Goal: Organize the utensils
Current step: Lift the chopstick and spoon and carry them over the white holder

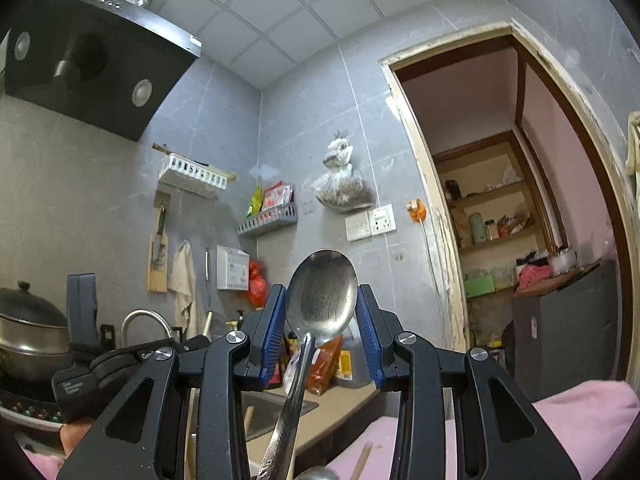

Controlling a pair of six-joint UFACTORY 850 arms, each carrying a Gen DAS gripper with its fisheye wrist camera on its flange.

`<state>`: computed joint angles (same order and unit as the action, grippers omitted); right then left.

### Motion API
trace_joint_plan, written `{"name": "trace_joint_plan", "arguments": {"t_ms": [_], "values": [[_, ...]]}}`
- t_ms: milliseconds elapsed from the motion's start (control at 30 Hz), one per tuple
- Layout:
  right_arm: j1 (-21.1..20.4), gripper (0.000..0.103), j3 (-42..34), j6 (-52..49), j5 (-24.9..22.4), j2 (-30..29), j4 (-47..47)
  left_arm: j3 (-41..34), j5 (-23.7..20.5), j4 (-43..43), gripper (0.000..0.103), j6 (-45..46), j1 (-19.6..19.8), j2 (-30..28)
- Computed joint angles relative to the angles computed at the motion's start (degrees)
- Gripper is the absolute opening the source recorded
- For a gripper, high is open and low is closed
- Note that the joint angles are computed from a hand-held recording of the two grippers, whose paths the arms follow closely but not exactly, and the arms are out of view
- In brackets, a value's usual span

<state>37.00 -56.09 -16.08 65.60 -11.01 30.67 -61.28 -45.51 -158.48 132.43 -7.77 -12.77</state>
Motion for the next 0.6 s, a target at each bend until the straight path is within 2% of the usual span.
{"name": "trace_joint_plan", "arguments": {"t_ms": [167,367,500,600], "values": [[0.1,0.033,-0.8,-1.0,-0.7,-1.5,0.7,2.4,-0.5,-5.6,0.003,6.6,-1.2,1.1],[1.3,0.033,-2.0,-4.2,-1.5,-4.0,4.7,4.4,-2.1,-5.8,0.003,9.9,-2.2,1.1],[2.0,0.034,-1.8,-6.3,-2.1,-5.0,6.8,6.6,-4.6,-4.8,0.003,13.0,-2.8,1.2],[2.3,0.034,-1.7,-7.4,-2.2,-5.4,7.5,7.2,-4.1,-4.3,0.003,14.6,-3.3,1.1]]}}
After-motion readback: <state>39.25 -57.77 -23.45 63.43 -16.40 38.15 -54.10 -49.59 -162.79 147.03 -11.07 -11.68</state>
